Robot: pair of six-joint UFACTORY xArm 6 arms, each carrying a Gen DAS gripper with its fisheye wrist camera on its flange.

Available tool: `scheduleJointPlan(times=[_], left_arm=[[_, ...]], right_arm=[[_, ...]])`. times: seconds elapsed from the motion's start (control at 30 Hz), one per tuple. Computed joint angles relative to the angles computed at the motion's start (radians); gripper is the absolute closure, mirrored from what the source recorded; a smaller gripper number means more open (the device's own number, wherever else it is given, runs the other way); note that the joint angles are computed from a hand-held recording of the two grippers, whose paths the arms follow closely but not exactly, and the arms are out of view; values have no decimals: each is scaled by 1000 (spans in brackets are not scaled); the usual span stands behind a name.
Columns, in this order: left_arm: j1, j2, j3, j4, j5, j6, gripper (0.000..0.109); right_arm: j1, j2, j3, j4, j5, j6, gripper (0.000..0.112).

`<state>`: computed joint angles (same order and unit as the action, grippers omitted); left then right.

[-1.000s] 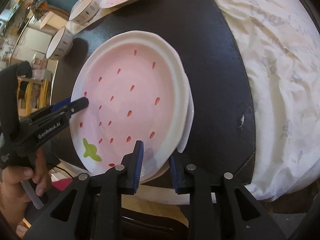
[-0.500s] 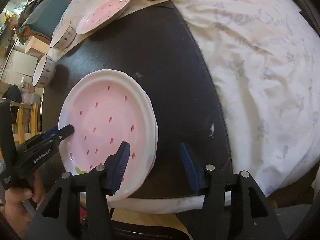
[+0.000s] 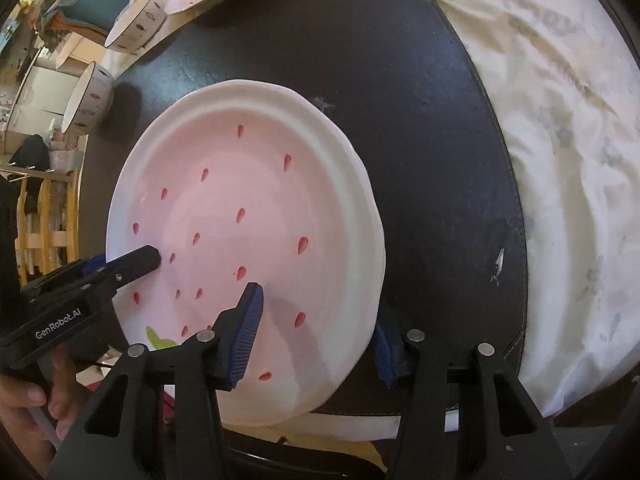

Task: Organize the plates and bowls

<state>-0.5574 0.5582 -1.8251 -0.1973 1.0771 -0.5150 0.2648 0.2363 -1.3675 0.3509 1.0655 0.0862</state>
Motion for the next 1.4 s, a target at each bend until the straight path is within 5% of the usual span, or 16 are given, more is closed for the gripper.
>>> scheduleJointPlan(times=[0.27,0.63,0.87,1.0,1.17,1.4], left_arm=[[57,12,-29,80,22,-84,78],[134,130,-212,110,82,-103,78],[115,70,-123,163,29,-128,76],[115,33,-74,233,9,-179,76],[99,18,-63,325,10,-211,61],[81,26,-104,446,31,-274,33]], right_arm=[[30,47,-59,1,-21,-17,65],[99,261,-359,-40,-3,-29,66],[85,362,-495,-98,32,19,66],[110,318,-448,-290,-59,91,65],[138,249,-358,-512,-241,171,45],[144,224,-340,-485,-293,144,39]])
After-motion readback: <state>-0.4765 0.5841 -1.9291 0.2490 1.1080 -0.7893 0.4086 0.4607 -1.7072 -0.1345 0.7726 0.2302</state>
